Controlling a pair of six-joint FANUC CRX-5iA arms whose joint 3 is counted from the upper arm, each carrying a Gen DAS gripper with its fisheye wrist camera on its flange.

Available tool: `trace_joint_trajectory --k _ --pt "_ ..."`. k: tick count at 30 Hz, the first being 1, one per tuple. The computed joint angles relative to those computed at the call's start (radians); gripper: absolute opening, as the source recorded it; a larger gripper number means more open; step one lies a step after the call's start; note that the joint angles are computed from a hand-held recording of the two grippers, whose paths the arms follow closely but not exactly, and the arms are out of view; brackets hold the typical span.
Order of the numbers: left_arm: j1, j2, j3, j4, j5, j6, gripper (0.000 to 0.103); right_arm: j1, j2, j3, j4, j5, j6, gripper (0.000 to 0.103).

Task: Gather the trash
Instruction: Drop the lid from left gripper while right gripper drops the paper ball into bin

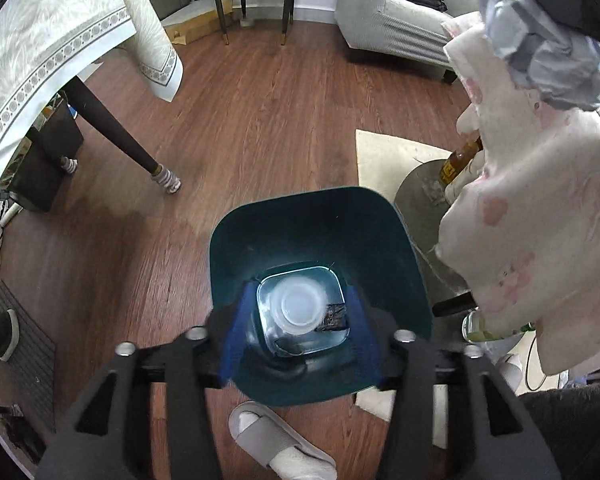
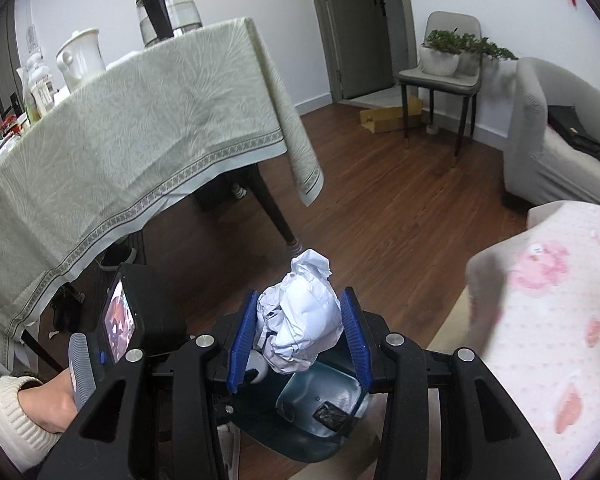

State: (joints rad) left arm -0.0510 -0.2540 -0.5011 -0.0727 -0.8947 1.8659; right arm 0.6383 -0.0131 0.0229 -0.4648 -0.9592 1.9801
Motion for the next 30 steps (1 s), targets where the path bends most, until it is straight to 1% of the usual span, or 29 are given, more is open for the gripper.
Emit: trace_joint_trajectory --k 1,4,8,18,24,28,30 --pt "0.009 -0.009 -0.009 0.004 0.001 -0.008 0.06 0.011 0.006 -0.002 0.01 0.003 -0.008 0.043" --pt "0.029 -0.036 -0.027 0.0 0.0 -0.011 0.061 0.035 0.024 -0.003 0.034 0.01 -0.032 0.043" --pt "0.066 -0.097 -0.057 0.01 0.012 -0.017 0.062 0.058 0.049 -0.003 0.064 0.012 -0.072 0.043" --pt "0.121 -0.22 -0.083 0.02 0.048 -0.033 0.062 0.106 0.104 -0.019 0.138 0.01 -0.144 0.043" --pt "0.119 -0.264 -0.07 0.011 0.059 -0.018 0.06 0.126 0.129 -0.033 0.17 0.004 -0.16 0.043" --pt "0.092 -0.28 -0.04 -0.04 0.048 0.024 0.056 0.136 0.14 -0.046 0.185 0.002 -0.169 0.043" --pt "0.088 -0.286 -0.031 -0.048 0.047 0.029 0.055 0.141 0.148 -0.052 0.189 -0.003 -0.173 0.043"
